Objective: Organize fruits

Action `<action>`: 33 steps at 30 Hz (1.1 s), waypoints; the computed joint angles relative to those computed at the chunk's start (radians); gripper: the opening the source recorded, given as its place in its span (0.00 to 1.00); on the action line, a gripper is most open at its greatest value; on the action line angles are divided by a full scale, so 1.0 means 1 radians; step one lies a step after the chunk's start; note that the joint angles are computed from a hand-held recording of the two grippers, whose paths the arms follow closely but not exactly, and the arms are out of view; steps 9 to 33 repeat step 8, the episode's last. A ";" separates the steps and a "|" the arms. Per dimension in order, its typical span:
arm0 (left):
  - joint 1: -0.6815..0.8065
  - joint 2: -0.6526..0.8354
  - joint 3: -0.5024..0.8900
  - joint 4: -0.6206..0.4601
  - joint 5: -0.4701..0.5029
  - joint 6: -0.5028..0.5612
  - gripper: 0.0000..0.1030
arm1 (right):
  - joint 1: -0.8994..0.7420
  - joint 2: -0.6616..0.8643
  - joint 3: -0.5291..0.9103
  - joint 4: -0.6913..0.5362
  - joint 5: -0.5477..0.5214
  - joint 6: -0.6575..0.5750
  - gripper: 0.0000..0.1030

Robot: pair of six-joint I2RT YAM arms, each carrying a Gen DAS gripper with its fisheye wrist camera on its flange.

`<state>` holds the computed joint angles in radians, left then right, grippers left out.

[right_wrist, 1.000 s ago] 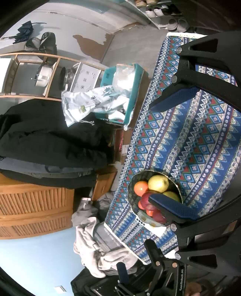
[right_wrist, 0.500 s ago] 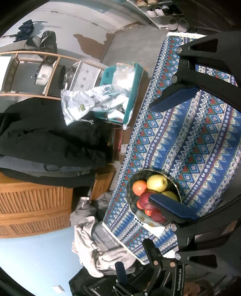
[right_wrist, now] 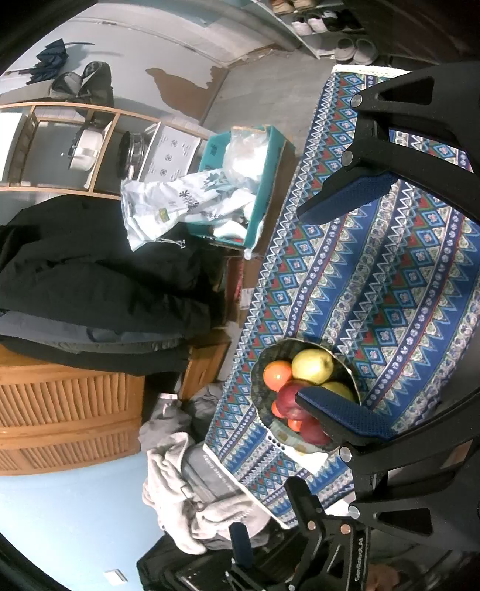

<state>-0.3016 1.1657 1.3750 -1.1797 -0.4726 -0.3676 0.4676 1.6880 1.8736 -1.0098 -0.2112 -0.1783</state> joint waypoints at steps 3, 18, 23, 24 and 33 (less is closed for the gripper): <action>0.002 -0.006 -0.005 0.007 0.007 0.000 0.99 | 0.000 0.004 0.006 -0.002 0.000 -0.001 0.86; 0.009 -0.010 -0.007 0.011 0.020 -0.006 0.99 | 0.000 0.004 0.007 -0.004 0.000 -0.002 0.86; 0.009 -0.010 -0.007 0.011 0.020 -0.006 0.99 | 0.000 0.004 0.007 -0.004 0.000 -0.002 0.86; 0.009 -0.010 -0.007 0.011 0.020 -0.006 0.99 | 0.000 0.004 0.007 -0.004 0.000 -0.002 0.86; 0.009 -0.010 -0.007 0.011 0.020 -0.006 0.99 | 0.000 0.004 0.007 -0.004 0.000 -0.002 0.86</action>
